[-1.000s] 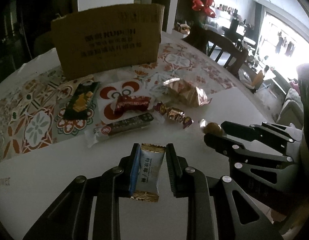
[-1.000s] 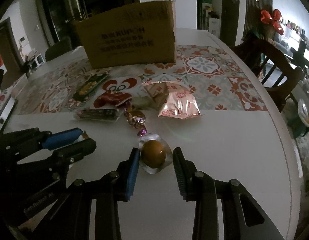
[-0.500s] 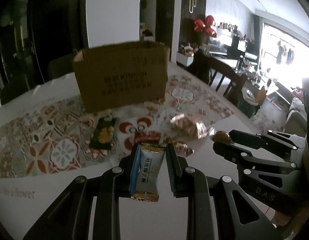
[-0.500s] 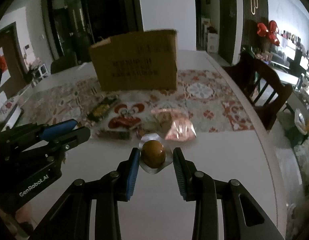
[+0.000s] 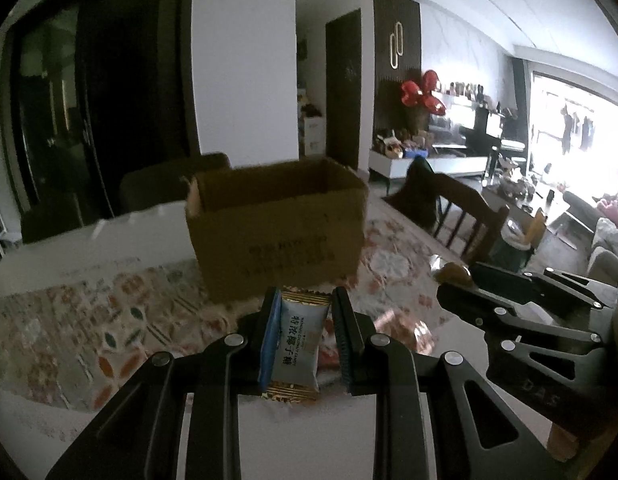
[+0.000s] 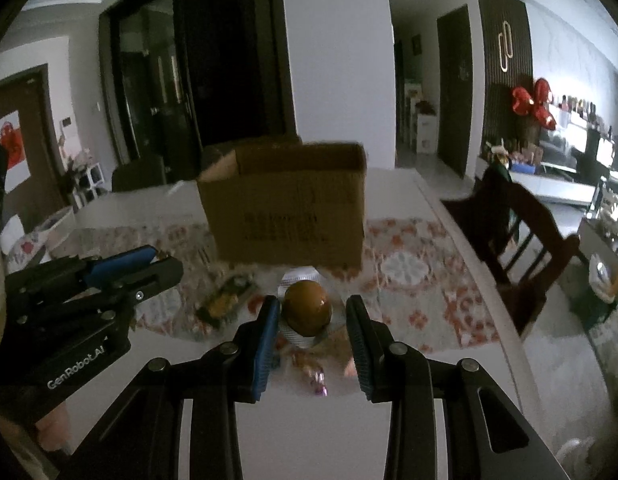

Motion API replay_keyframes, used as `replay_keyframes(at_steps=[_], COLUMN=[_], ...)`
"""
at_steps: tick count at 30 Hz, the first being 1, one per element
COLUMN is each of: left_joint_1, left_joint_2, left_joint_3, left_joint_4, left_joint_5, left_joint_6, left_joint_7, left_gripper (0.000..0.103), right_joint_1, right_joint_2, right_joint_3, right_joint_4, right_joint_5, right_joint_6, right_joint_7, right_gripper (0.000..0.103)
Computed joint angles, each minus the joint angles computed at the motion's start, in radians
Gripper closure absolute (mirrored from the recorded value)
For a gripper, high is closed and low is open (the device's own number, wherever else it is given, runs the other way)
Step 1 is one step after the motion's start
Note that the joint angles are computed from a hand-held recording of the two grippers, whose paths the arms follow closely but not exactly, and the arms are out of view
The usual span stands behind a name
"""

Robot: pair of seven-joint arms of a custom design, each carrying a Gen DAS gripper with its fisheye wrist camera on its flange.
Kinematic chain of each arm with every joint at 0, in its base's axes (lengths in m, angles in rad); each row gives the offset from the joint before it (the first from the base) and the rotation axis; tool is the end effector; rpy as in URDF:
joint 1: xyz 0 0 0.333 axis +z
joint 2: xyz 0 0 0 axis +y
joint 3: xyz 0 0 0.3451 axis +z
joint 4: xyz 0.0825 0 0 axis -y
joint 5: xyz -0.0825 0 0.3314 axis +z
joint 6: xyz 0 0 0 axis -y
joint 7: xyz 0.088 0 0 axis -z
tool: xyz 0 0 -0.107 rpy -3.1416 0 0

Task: Organize snacks
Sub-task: 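Carry the white bar and round candy over the cardboard box with both grippers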

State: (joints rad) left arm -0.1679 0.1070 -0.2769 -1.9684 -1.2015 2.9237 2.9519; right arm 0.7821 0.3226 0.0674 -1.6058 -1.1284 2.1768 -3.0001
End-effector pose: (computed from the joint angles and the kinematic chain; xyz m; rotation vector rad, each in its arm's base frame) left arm 0.5400 -0.1849 0.5399 -0.9987 2.2200 -1.2159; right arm 0.4571 0.4581 0.5333 -1.3763 1.8618 -0.9443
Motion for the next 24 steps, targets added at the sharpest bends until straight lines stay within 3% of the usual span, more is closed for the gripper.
replay_keyframes(at_steps=[6,13,24], left_joint_1=[0.010,0.030,0.041], left_joint_2=[0.032,0.093,0.223], left_joint_3=[-0.005,-0.029,-0.061], left_joint_4=[0.076,0.172,0.336], left_joint_5=[0.002,0.097,0.381], left_joint_6=[0.009,0.026,0.047], left_joint_7=[0.003,-0.076,-0.316], left_gripper=[0.077,0.077,0.077], right_joint_1=[-0.008,-0.017,-0.047], right_joint_2=[0.019,0.055,0.126], right_joint_3=[-0.020,-0.051,-0.113], right_joint_4=[0.061,0.144,0.274], right_joint_5=[-0.043,-0.067,-0.048], right_joint_6=[0.016,0.043,0.116], right_joint_7=[-0.020,-0.068,-0.160], right_gripper=[0.068,0.068,0.067])
